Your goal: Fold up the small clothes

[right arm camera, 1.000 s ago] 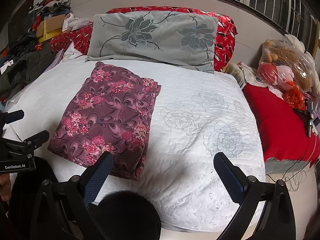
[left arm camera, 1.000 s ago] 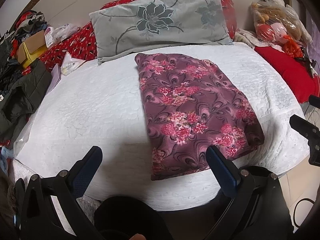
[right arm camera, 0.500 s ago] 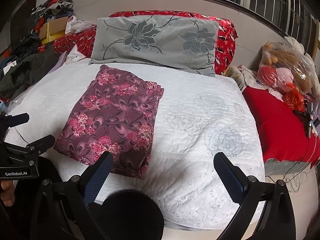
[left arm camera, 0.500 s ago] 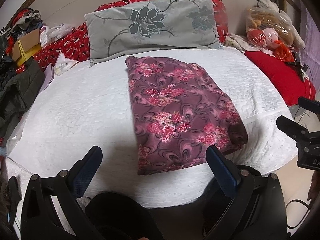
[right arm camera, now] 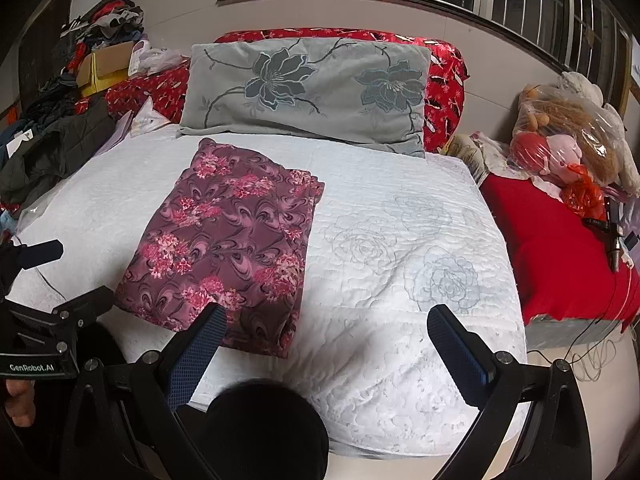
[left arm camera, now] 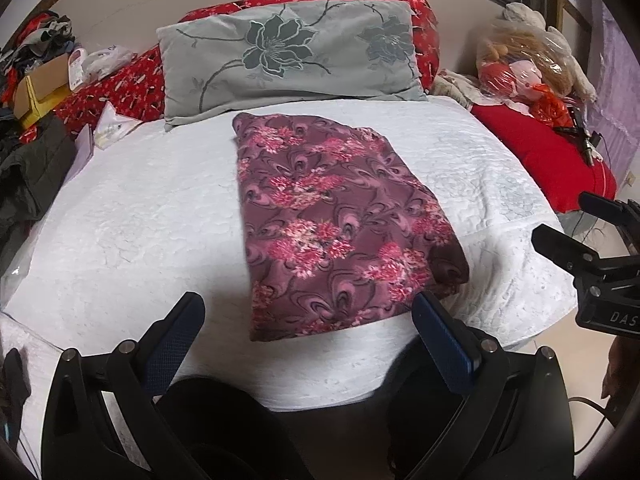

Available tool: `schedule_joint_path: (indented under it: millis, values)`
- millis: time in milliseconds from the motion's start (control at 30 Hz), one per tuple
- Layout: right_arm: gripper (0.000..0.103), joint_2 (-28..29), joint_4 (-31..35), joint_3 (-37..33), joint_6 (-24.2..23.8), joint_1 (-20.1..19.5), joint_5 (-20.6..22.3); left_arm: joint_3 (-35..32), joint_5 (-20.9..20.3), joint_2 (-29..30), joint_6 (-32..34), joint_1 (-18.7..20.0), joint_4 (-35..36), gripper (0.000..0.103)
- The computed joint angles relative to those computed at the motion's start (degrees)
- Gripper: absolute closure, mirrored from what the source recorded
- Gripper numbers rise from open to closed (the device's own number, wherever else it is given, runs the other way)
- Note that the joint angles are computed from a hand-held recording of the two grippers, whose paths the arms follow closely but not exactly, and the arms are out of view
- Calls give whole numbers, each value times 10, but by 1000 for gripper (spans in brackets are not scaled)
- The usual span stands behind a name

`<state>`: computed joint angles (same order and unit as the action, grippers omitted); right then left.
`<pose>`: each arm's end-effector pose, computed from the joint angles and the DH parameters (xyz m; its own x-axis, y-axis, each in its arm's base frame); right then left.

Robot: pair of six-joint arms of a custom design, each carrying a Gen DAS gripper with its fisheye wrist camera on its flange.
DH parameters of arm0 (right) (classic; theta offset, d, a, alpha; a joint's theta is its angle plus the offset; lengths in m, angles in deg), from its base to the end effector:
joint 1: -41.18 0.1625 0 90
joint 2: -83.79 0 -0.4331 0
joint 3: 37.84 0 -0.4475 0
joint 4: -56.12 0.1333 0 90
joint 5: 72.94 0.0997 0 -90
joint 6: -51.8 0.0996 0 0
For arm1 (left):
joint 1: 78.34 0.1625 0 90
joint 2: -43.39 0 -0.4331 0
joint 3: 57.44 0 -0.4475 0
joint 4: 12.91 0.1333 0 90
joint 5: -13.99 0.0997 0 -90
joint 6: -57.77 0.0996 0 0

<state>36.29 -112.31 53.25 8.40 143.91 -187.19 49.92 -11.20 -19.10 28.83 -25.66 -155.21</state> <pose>0.2555 -0.7116 0.1557 -0.5595 -0.5298 0.6375 -0.7780 0.6009 -0.1835 -0.1991 -0.6297 0.2018 -0.6492 -0.2372 -0.7227 0.3280 0.7699 -0.5474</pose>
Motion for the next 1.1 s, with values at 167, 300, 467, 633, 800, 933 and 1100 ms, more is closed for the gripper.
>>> schedule_joint_path:
  millis: [167, 300, 467, 633, 800, 933, 1100]
  values:
    - [2, -4, -7, 7, 0, 1, 1, 2, -23, 0, -10, -2, -3, 0]
    - [2, -9, -12, 15, 5, 1, 3, 12, -18, 4, 0, -11, -29, 0]
    - [2, -17, -16, 24, 10, 0, 8, 25, -2, 8, 31, -20, -81, 0]
    - [2, -21, -21, 31, 7, -1, 7, 21, -8, 5, 20, -21, -65, 0]
    - [2, -25, -28, 34, 8, 0, 10, 23, -5, 3, 10, -22, -62, 0]
    - [2, -26, -29, 35, 9, 0, 11, 30, 1, 3, 30, -25, -93, 0]
    - [2, -25, -29, 37, 9, 2, 9, 31, 2, 4, 40, -26, -107, 0]
